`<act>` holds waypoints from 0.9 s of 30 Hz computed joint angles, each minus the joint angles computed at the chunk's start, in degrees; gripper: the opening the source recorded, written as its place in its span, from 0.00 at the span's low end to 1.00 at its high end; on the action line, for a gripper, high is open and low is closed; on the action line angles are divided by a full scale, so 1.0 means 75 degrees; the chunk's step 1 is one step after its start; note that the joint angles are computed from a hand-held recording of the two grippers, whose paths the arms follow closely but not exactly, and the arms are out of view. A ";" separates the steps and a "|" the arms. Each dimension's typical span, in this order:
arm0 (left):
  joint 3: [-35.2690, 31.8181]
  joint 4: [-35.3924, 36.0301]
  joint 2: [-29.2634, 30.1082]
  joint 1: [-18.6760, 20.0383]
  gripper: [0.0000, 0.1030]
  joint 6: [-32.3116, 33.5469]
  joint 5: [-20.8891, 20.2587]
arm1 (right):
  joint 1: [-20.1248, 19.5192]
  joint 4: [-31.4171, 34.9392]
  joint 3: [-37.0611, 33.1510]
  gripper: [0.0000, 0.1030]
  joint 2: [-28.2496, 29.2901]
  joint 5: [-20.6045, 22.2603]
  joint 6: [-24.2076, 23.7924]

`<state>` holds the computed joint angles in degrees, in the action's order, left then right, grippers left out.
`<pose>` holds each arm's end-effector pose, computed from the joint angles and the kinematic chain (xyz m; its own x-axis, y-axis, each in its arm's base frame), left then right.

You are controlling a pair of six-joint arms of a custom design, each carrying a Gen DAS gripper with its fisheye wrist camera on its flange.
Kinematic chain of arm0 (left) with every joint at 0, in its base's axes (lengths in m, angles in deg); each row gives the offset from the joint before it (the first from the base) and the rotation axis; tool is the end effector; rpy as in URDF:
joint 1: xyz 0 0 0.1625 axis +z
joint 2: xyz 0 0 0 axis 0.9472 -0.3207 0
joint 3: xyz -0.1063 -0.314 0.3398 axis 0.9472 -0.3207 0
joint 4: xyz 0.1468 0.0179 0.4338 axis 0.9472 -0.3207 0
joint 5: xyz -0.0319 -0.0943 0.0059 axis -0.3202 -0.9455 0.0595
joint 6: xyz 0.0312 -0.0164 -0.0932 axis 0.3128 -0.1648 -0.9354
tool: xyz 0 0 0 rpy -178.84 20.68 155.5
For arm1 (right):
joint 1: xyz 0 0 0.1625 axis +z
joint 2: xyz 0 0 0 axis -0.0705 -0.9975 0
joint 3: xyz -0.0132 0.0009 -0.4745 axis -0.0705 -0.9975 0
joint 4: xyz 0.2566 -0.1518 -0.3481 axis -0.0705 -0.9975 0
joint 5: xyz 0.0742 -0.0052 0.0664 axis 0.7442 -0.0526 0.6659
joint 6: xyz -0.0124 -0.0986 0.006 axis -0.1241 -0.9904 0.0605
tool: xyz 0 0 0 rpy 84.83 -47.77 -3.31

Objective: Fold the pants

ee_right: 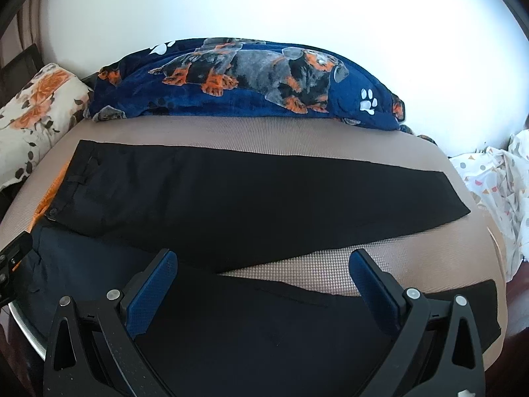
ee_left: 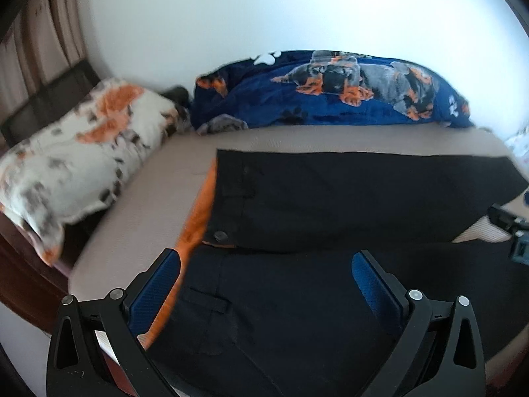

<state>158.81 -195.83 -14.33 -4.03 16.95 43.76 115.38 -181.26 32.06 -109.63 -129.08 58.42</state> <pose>-0.0394 -0.6711 0.3143 -0.5392 -0.2547 -0.8027 0.4786 0.6916 -0.5409 0.3686 -0.7663 0.0017 -0.6190 -0.2073 0.7576 -0.6175 0.7245 -0.3062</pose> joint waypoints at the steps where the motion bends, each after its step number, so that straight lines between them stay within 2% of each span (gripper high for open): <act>1: -0.0019 -0.0038 0.0021 0.0014 1.00 0.0199 -0.0049 | 0.0001 0.0024 -0.0040 1.00 0.0022 -0.0008 -0.0033; 5: 0.0050 0.1301 -0.0577 0.0275 1.00 -0.0620 -0.1680 | -0.0017 0.0161 -0.0140 1.00 0.0068 0.0037 -0.0007; 7: 0.0037 0.1256 -0.0681 0.0384 1.00 -0.0401 -0.2175 | -0.0018 0.0152 -0.0193 1.00 0.0116 -0.0009 -0.0044; 8: 0.0010 0.1170 -0.0680 0.0411 1.00 -0.0210 -0.2243 | -0.0019 0.0134 -0.0233 1.00 0.0149 -0.0036 -0.0067; 11: -0.0245 0.1199 -0.0516 0.0388 1.00 0.0328 -0.1918 | -0.0042 0.0183 -0.0252 1.00 0.0156 0.0051 -0.0060; 13: -0.0478 0.1384 -0.0473 0.0475 0.98 0.0499 -0.1902 | -0.0061 0.0229 -0.0254 1.00 0.0145 0.0164 -0.0031; 18: -0.1604 0.2955 -0.0386 0.1006 0.97 0.0264 -0.2831 | -0.0104 0.0412 -0.0277 1.00 0.0156 0.0338 -0.0001; 20: -0.2116 0.3294 -0.0251 0.1237 0.93 0.0110 -0.3042 | -0.0111 0.0459 -0.0333 1.00 0.0195 0.0334 -0.0056; 22: -0.2789 0.4046 -0.0096 0.1534 0.79 -0.0289 -0.3389 | -0.0108 0.0466 -0.0409 1.00 0.0260 0.0292 -0.0144; 24: -0.3616 0.4872 0.0140 0.1865 0.70 -0.0728 -0.3875 | -0.0113 0.0489 -0.0468 1.00 0.0310 0.0266 -0.0203; 27: -0.4740 0.5503 0.0670 0.2205 0.67 -0.0769 -0.3947 | -0.0123 0.0606 -0.0589 1.00 0.0386 0.0228 -0.0208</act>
